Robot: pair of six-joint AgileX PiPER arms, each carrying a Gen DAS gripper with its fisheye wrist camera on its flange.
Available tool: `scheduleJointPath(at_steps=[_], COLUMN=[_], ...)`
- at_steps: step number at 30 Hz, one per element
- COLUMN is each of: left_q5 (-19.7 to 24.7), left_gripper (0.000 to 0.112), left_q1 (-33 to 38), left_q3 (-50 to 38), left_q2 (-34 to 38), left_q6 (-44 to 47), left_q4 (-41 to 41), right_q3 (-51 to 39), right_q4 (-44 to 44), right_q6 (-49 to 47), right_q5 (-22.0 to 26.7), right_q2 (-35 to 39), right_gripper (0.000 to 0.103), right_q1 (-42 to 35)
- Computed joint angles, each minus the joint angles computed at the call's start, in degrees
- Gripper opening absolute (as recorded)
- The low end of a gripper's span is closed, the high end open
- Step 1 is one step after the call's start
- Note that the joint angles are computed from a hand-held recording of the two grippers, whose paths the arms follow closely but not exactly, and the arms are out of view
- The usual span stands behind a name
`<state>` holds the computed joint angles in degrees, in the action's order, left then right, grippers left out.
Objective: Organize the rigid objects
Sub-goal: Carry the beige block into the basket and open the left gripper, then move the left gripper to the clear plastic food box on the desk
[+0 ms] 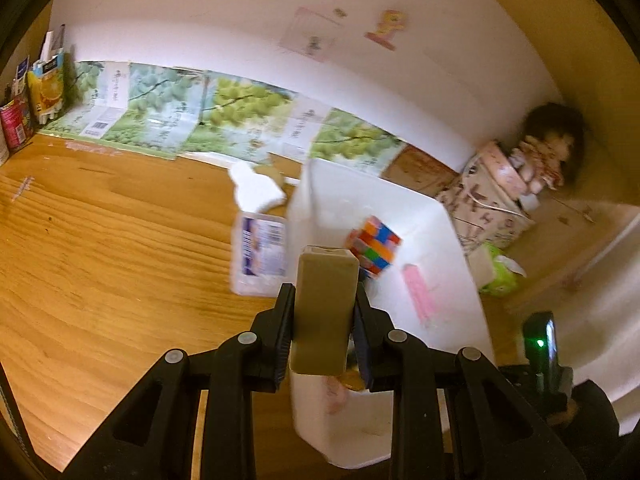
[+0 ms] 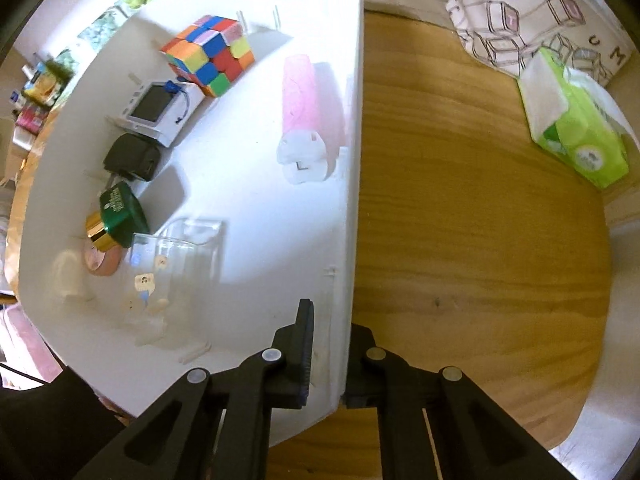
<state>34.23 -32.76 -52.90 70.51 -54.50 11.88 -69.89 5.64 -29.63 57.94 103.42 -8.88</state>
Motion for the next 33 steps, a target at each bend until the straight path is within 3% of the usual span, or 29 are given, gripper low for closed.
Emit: scheduleJointPath(at_steps=[9,19,20,22,23,29,33], left_q5=[1.67,8.71,9.52,11.56,13.05,20.79,23.27], left_gripper=[0.029,0.03,0.033,0.057,0.06,0.065,0.066], left_q1=[-11.01,-16.0,-15.95,-16.33,-16.6,-16.12,-13.88], left_q3=[-4.35,-11.39,-11.9,-12.77,-13.35,-15.89,-15.6], left_q2=[5.47,11.47,11.8,12.36,12.63,13.95,13.87], left_q6=[-10.5,-9.92,-9.64,-10.63,-11.39,-12.96,-11.69], left_q4=[7.15,8.14,7.99,9.11,10.13,12.46,11.84], right_q3=[-0.07,-0.23,-0.34,-0.96,-1.19,-0.79,-0.33], right_q4=[3.68,6.42,6.58,6.76,6.84,6.6,6.12], right_q6=[-6.33,-9.14,-9.19,-9.42,-9.58,-8.83,-6.34], right_q5=[1.04,1.92,2.03,2.67,2.92,2.55,1.81], right_q2=[-1.38,-1.74,-1.71,-1.67,-1.65,-1.84,-1.78], right_gripper=[0.006,0.007,0.007,0.007,0.007,0.007,0.006], right_q1=[-3.4,-5.66,-5.77,-6.29,-6.6,-6.4,-4.76])
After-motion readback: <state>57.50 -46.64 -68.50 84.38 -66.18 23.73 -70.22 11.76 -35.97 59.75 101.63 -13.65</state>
